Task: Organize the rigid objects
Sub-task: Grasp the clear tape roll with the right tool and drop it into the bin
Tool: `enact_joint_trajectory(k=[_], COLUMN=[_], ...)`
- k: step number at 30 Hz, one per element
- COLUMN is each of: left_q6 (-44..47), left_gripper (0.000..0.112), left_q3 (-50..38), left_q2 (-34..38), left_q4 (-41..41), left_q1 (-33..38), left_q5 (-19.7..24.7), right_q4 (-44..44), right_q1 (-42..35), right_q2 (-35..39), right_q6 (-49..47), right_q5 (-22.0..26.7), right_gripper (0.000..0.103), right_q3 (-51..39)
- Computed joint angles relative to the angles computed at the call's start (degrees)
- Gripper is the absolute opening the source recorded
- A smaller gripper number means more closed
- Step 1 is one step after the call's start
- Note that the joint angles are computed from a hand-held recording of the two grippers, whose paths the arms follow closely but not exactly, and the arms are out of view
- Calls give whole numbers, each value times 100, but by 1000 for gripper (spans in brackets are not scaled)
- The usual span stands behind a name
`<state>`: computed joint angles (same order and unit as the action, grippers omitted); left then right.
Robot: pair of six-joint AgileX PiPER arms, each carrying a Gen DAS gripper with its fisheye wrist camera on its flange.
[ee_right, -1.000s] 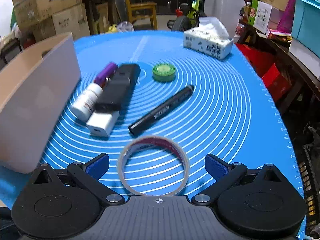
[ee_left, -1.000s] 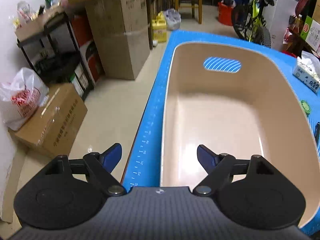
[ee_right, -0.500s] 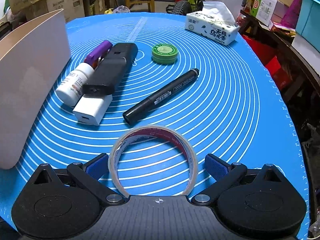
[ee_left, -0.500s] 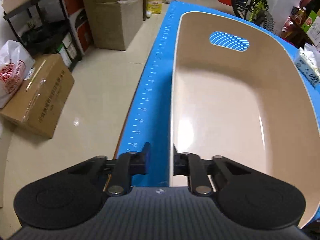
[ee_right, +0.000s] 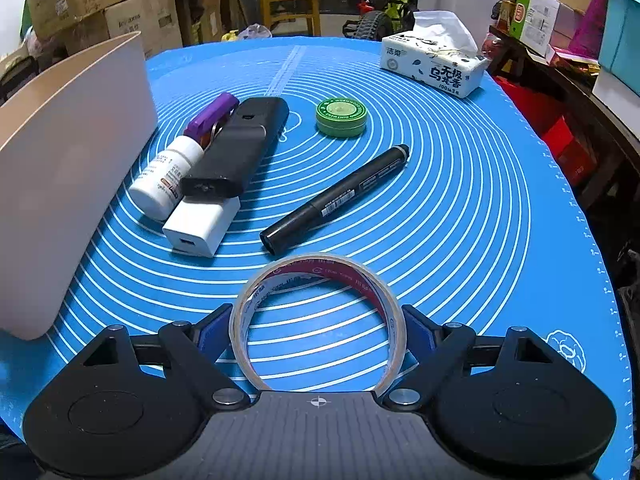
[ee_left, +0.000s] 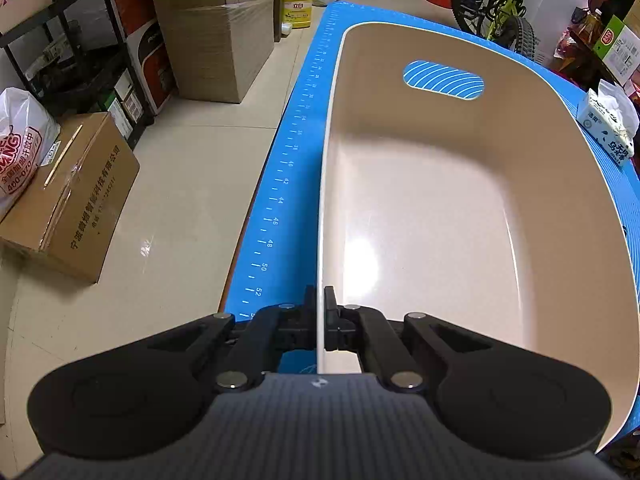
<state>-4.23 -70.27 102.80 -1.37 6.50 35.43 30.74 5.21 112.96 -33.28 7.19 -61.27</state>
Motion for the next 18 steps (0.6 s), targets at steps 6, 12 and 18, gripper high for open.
enact_joint_trajectory(k=[6,12,18], left_q6=[-24,62,40], left_gripper=[3,3,3], left_q3=[14,47,48], left_q2=[4,2,5], left_q4=[24,-28,-30], left_q1=[-30,-7,-32], left_q5=[-21,-53,-53], right_q4=[851,2633,2516], right_q1=[11,60,358], right_q2=[-281,-707,-902], right_q6=[-788,-2515,-2305], right_q5=[-186,-278,-164], right_gripper=[86,86,86], right_q3=[238,222,-346])
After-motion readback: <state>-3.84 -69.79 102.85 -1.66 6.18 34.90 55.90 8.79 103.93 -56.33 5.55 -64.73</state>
